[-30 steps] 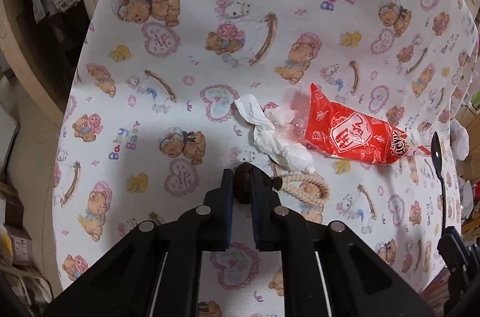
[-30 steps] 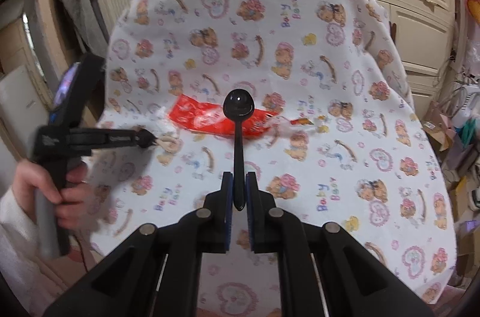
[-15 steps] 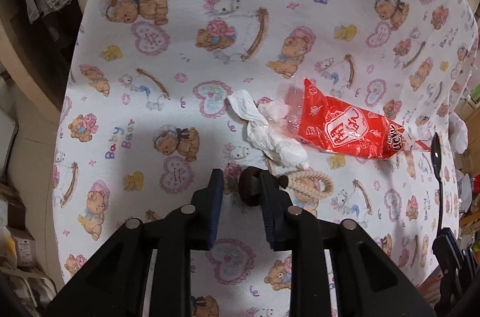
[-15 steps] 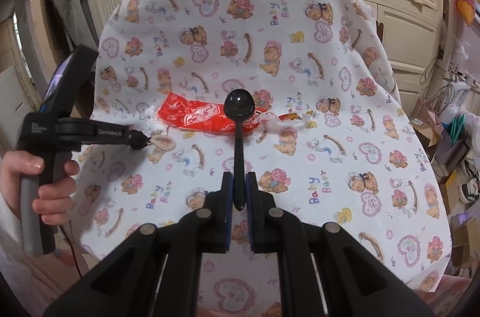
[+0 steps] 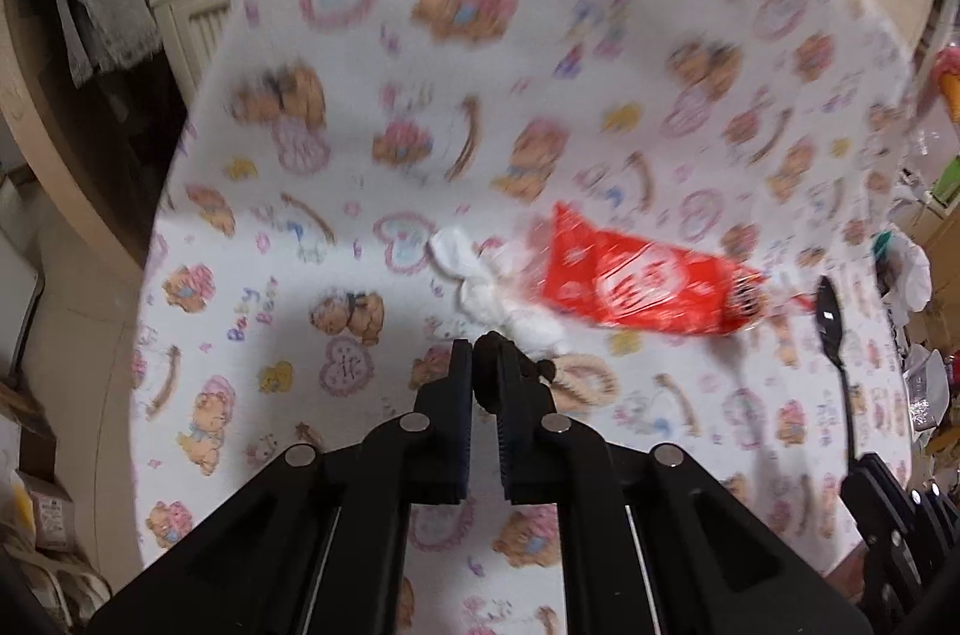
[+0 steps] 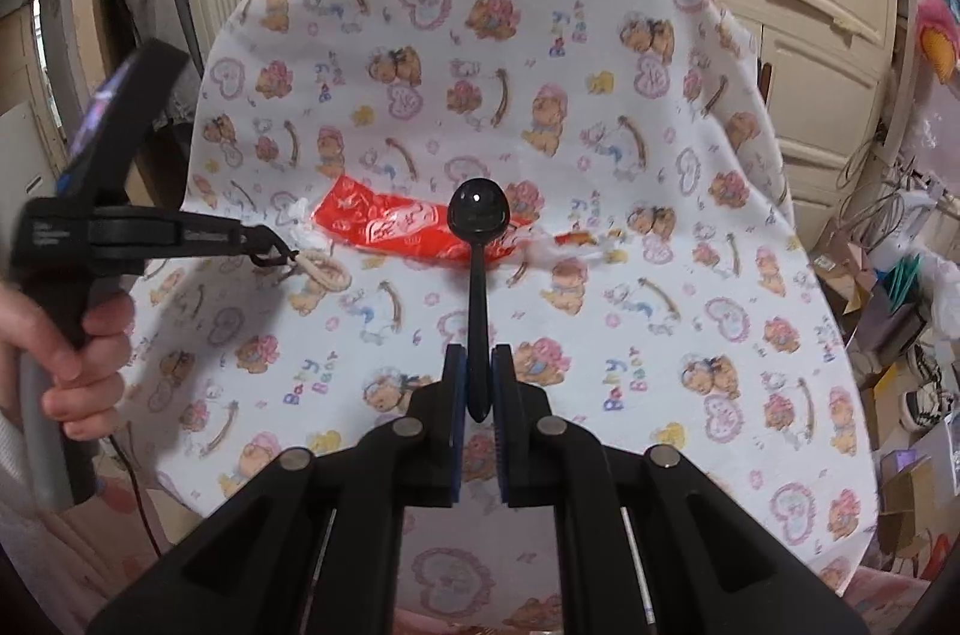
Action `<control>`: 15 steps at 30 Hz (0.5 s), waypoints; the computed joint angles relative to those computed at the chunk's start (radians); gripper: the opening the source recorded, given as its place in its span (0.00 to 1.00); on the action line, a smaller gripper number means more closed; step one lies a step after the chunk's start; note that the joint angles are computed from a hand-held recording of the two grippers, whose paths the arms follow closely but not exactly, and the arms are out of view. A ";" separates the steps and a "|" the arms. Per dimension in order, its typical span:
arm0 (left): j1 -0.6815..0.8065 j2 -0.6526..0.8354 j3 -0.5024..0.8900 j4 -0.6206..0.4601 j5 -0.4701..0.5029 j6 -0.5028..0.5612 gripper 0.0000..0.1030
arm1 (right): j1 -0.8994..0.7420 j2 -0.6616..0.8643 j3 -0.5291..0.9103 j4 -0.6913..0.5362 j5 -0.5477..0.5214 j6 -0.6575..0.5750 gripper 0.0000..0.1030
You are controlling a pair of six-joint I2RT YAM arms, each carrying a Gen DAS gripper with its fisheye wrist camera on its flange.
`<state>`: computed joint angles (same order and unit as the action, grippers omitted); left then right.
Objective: Collect trash
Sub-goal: 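Carry the spoon and keyring in both tools over the wastebasket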
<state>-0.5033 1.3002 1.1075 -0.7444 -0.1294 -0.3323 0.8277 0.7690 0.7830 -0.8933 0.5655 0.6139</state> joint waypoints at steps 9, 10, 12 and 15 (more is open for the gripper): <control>-0.146 -0.258 0.059 -0.183 -0.107 -0.067 0.06 | 0.189 -0.066 0.127 -0.199 0.122 0.148 0.07; -0.190 -0.280 0.078 -0.225 -0.141 -0.097 0.06 | 0.246 -0.059 0.158 -0.253 0.162 0.201 0.07; -0.231 -0.316 0.088 -0.266 -0.172 -0.132 0.06 | 0.334 -0.044 0.206 -0.329 0.213 0.295 0.07; -0.370 -0.364 0.128 -0.373 -0.264 -0.250 0.06 | 0.562 0.019 0.311 -0.543 0.324 0.573 0.07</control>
<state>-0.8735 0.9357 1.2352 -1.1175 -0.3938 -0.5822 1.3893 0.7882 1.0937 -1.4365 0.8891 1.1870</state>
